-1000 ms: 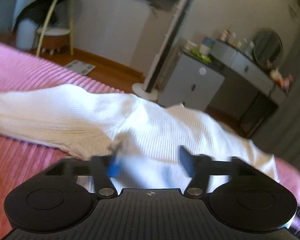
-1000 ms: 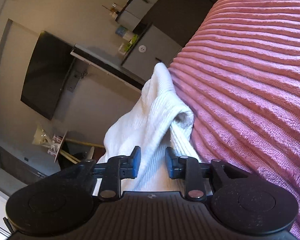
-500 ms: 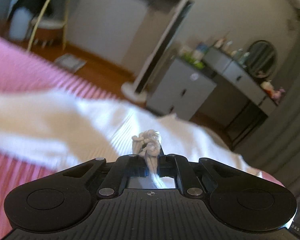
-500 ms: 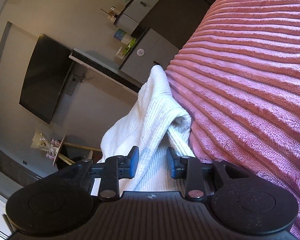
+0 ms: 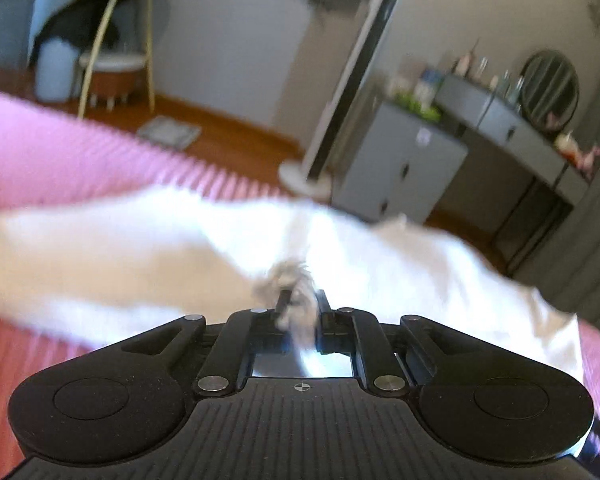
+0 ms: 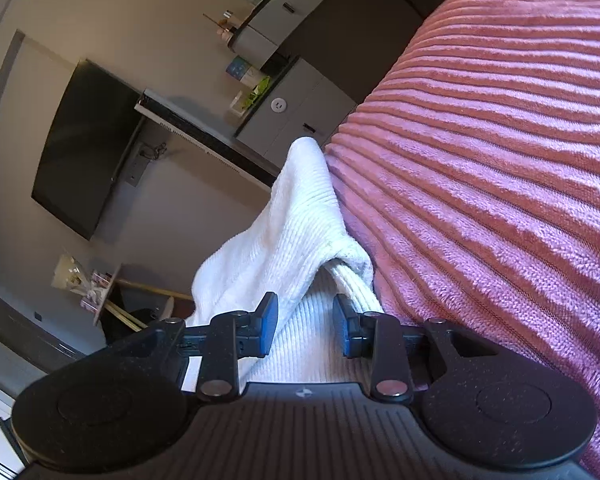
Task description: Fold small clothes
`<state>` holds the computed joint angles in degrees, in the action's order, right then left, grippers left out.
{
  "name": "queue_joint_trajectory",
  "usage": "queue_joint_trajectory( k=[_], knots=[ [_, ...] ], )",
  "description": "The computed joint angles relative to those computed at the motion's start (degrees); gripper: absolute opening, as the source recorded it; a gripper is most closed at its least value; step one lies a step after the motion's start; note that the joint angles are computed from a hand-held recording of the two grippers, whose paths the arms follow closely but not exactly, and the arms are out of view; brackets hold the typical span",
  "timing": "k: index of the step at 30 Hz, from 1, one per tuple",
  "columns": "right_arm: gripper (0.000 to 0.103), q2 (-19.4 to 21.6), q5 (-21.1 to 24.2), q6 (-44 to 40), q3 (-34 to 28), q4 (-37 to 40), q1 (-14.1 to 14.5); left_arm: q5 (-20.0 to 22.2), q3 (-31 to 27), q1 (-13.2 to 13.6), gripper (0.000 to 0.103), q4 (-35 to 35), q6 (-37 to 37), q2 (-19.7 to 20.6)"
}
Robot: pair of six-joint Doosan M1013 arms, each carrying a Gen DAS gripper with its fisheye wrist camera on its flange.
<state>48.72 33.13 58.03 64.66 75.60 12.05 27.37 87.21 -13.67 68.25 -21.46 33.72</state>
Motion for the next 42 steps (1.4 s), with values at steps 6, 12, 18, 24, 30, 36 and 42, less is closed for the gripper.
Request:
queue_joint_trajectory(
  k=[6,12,18,24,30,36,42],
  knots=[
    [0.029,-0.08,-0.22,0.69,-0.17,-1.03,0.18,-1.2,0.8,0.07,0.014,1.77,-2.76,-0.27],
    [0.029,-0.03,-0.11,0.86,-0.24,-1.11,0.15,1.66,1.3,-0.41,0.02,7.15,-6.19,-1.18],
    [0.031,-0.03,0.18,1.11,-0.3,-0.89,0.12,2.31,3.26,0.2,0.05,5.9,-10.02,-2.65],
    [0.032,0.0,0.62,0.94,-0.32,-0.26,-0.02,5.66,8.51,0.16,0.06,6.53,-17.96,-6.53],
    [0.037,-0.71,1.17,0.88,-1.14,-7.16,0.78,9.94,14.05,1.31,0.081,2.04,-21.48,-10.21],
    [0.041,-1.05,2.65,-6.09,-1.13,-7.09,1.6,9.81,17.54,4.37,0.09,4.03,-32.32,-11.82],
    [0.044,-1.16,1.71,-7.29,-0.87,-8.59,2.19,9.81,19.95,7.31,0.089,11.92,-49.5,-11.39]
  ],
)
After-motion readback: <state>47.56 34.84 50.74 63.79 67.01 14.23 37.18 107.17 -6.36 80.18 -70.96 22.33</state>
